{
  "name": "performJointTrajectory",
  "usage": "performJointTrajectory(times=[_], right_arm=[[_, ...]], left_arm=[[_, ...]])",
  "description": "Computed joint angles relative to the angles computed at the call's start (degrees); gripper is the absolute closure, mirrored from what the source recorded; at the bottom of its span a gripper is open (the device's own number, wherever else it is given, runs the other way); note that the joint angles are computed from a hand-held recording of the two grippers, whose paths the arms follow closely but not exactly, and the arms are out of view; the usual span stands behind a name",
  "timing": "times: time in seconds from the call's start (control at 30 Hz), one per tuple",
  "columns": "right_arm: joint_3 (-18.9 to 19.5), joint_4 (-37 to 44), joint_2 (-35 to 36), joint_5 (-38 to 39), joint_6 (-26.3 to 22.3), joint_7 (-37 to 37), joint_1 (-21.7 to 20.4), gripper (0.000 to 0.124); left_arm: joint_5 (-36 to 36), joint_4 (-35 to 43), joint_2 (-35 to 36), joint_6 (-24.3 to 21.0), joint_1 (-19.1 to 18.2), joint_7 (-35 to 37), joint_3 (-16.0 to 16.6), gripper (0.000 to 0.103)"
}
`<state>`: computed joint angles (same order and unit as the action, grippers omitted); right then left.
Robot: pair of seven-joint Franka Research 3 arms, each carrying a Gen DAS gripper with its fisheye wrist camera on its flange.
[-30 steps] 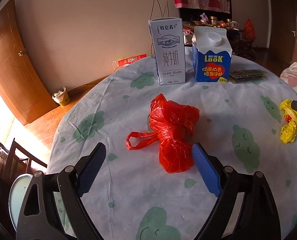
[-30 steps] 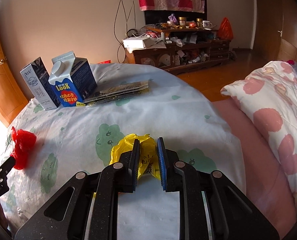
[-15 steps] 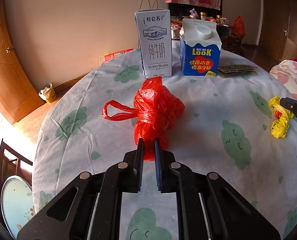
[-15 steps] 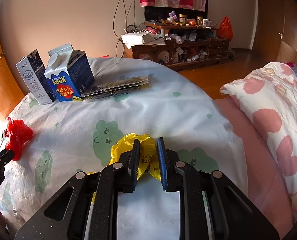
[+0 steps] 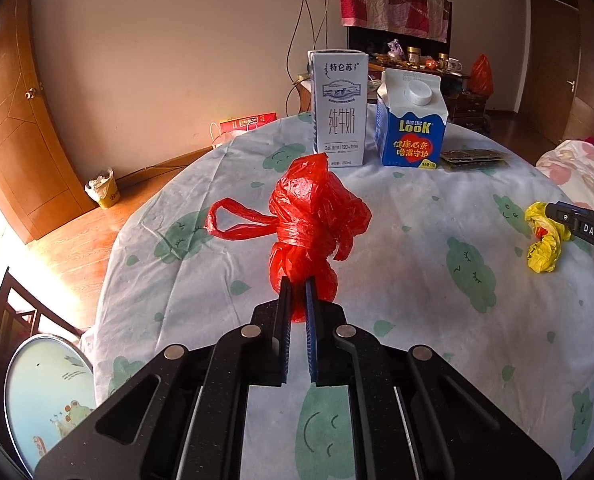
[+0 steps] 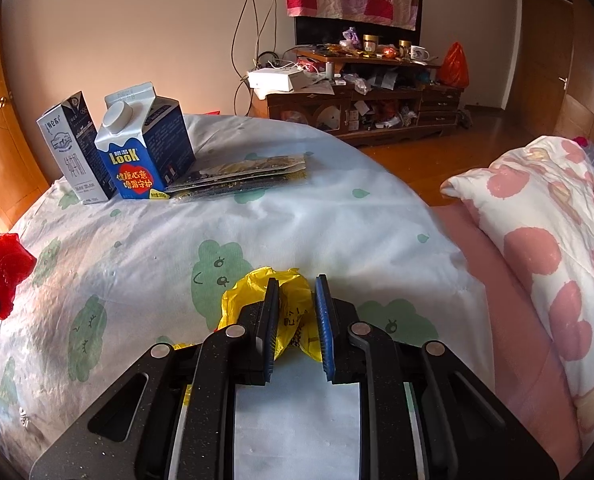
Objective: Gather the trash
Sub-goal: 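Grasp the red plastic bag on the table with the left tool, then carry the red bag and yellow foil wrapper over the bucket with both tools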
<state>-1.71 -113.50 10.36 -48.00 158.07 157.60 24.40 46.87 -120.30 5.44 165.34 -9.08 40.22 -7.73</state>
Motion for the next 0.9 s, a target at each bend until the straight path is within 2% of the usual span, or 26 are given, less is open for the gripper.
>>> performJointTrajectory(times=[0.17,0.53,0.9], right_arm=[[0.1,-0.4,-0.4,-0.8,2.4,1.1,0.2,0.105],[1.4,2.1,0.9,-0.8,3.9,-0.9,3.5,0.105],[0.9,7.0,4.2,1.4,4.9,-4.8,8.3,0.105]], left_arm=[[2.9,-3.3,-3.4,0.2,0.8,-3.2,0.2,0.097],[7.3,-9.5,-10.3,0.9,5.0,-8.2,-1.6,0.097],[7.6,-16.1,-16.7,2.2,9.7,-10.3,-3.1,0.097]])
